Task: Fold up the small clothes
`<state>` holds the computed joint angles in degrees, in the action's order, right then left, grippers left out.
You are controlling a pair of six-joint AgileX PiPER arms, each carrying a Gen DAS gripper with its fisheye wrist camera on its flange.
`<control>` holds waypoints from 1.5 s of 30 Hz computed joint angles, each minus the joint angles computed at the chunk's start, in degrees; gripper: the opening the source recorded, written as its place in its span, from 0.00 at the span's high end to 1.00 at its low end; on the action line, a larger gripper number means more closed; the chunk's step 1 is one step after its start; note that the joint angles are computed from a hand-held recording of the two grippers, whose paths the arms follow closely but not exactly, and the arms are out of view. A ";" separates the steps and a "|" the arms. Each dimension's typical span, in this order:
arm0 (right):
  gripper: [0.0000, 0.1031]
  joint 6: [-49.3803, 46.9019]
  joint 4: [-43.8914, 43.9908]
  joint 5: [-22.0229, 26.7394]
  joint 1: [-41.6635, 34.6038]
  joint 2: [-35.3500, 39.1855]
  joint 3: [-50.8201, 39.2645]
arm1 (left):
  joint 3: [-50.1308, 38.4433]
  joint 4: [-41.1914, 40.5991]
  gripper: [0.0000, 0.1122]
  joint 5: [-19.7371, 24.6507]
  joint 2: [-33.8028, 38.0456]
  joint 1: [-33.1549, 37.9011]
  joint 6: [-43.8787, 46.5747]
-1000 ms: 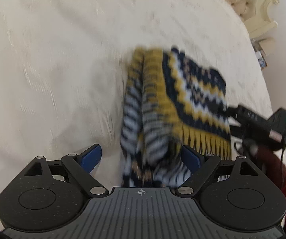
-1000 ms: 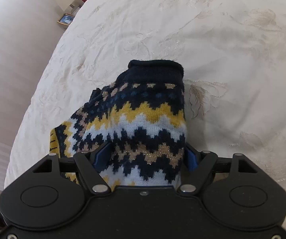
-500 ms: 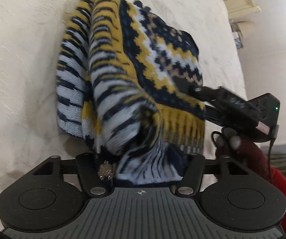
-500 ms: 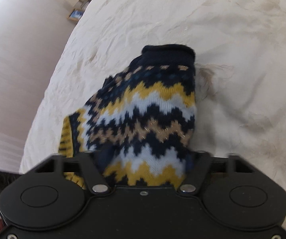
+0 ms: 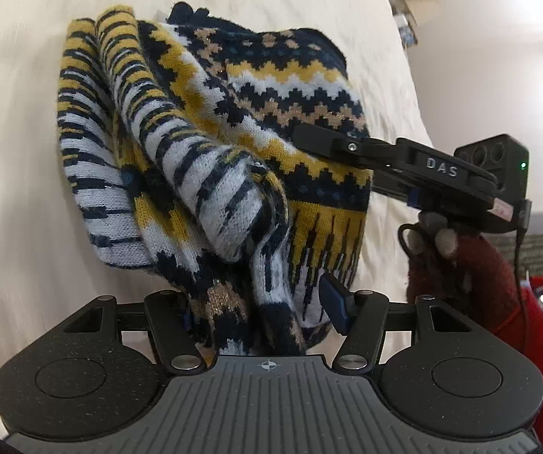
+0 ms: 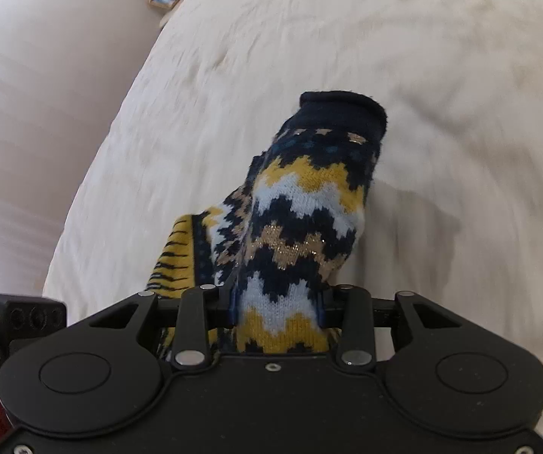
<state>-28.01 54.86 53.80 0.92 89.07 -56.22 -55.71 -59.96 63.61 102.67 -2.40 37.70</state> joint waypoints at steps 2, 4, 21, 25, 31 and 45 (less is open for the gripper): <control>0.55 0.63 -1.44 1.90 -0.18 -4.22 3.84 | 5.13 -0.11 0.48 0.36 -3.19 -0.20 0.82; 0.55 1.52 -2.58 3.44 -0.01 -7.71 7.27 | 10.16 0.09 0.48 0.24 -6.27 -0.41 1.67; 0.22 28.31 -23.80 -11.79 7.48 -33.06 21.16 | 18.81 23.55 0.46 -13.69 -33.08 -7.29 -17.29; 0.20 38.79 -32.35 -14.79 11.14 -35.54 22.33 | 16.07 23.24 0.44 -16.70 -34.27 -11.29 -15.58; 0.17 52.88 -46.19 -15.80 16.96 -35.86 22.08 | 13.77 23.92 0.38 -26.99 -28.44 -18.65 -14.05; 0.14 71.37 -63.66 -19.27 22.71 -26.33 19.17 | 17.34 28.34 0.25 -33.58 -19.16 -12.11 -15.32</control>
